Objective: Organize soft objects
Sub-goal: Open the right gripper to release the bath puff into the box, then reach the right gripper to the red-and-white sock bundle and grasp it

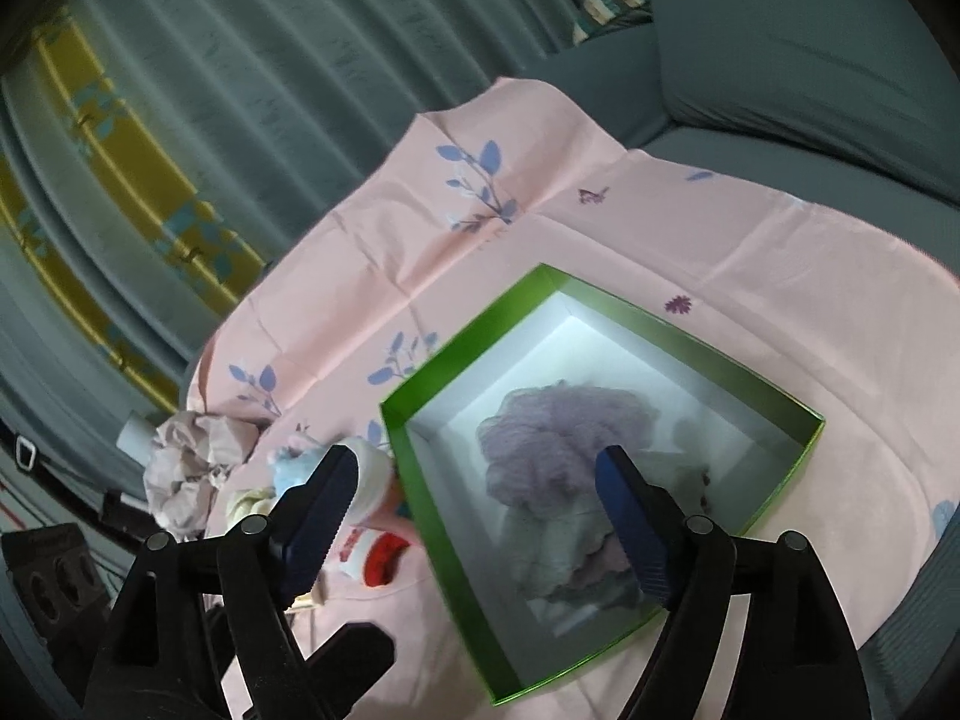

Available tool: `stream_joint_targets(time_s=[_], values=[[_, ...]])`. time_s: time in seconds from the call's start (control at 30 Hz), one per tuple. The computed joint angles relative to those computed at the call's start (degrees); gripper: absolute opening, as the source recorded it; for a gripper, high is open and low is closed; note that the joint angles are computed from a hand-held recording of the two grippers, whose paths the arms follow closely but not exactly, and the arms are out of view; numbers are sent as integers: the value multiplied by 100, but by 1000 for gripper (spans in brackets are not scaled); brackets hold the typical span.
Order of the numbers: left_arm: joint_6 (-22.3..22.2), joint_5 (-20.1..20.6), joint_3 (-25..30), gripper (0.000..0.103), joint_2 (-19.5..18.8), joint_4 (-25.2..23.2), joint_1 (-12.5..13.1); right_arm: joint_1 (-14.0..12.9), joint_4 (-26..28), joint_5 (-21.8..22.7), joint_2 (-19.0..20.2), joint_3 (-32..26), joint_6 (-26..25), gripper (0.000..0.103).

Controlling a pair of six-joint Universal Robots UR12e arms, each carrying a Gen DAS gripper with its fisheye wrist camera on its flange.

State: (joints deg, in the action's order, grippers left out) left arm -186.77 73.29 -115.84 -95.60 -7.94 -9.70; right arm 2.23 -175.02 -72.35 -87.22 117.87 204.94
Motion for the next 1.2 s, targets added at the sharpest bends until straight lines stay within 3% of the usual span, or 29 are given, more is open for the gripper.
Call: stream_joint_targets(time_s=[0.13,0.23,0.5,0.67,0.87,1.1,1.2], values=[[-172,184,-288,101,256,153,134,121,21,158,3,-64,-158,97],[-357,416,-460,101,424,179,217,192,123,438,35,-130,-321,98],[-856,880,-930,102,833,84,581,657,379,575,166,-351,-924,98],[-1114,1313,-1092,102,956,-128,806,920,696,427,321,-542,-1096,98],[-1250,1468,-1334,102,1029,-109,1065,1175,1292,190,572,-819,-1287,98],[-1623,1419,-1506,101,907,-93,1333,1460,1883,-486,1004,-1200,-1324,98],[-1689,1450,-1553,101,887,-91,1385,1588,2057,-980,1197,-1351,-1272,98]])
